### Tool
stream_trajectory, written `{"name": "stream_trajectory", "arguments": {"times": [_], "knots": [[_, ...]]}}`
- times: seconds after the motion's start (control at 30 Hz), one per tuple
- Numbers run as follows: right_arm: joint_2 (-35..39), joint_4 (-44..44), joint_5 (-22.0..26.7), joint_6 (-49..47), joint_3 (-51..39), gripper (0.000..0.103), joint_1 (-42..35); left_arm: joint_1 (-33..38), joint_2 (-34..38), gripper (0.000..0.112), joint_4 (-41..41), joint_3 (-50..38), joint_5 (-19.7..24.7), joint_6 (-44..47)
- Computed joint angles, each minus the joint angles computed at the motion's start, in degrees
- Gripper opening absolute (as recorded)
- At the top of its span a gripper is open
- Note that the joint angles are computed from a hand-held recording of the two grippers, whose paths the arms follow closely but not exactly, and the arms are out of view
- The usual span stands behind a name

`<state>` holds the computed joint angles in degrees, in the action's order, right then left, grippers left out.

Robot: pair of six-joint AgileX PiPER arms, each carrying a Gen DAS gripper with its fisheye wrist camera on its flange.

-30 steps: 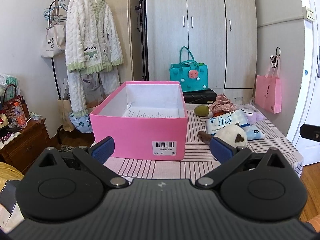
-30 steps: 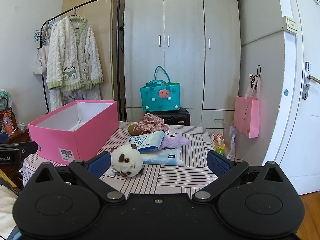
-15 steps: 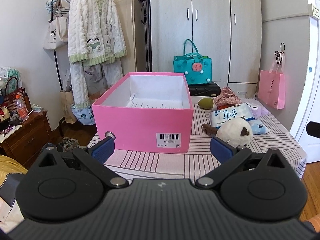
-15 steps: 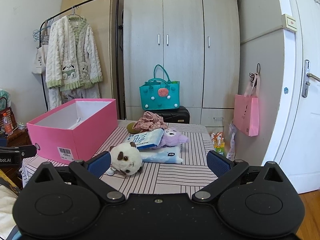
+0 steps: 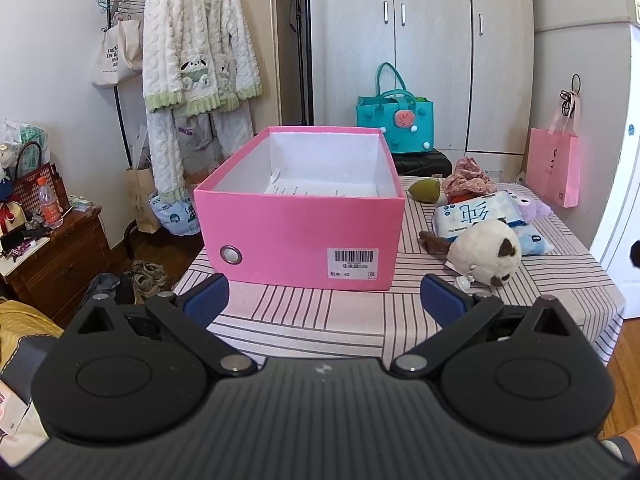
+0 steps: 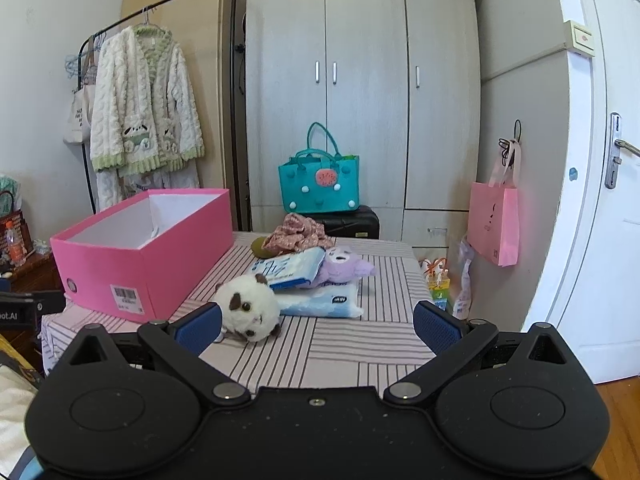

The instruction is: Organize soft objects

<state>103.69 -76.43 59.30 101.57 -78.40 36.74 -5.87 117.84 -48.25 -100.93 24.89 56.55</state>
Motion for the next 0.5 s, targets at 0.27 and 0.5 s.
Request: {"name": "stream_trajectory", "arguments": {"times": [0.27,0.5], "knots": [[-4.10,-6.56,-6.16,6.17,6.77,0.103,-3.17,-0.37,2.71,0.103,8.62,-6.62,4.71,-8.14],[-5.88,-16.87,-19.23,12.28,10.64,0.103,-10.26,-0.07,7.44,0.103,5.88,-17.28,14.55,-6.38]]}}
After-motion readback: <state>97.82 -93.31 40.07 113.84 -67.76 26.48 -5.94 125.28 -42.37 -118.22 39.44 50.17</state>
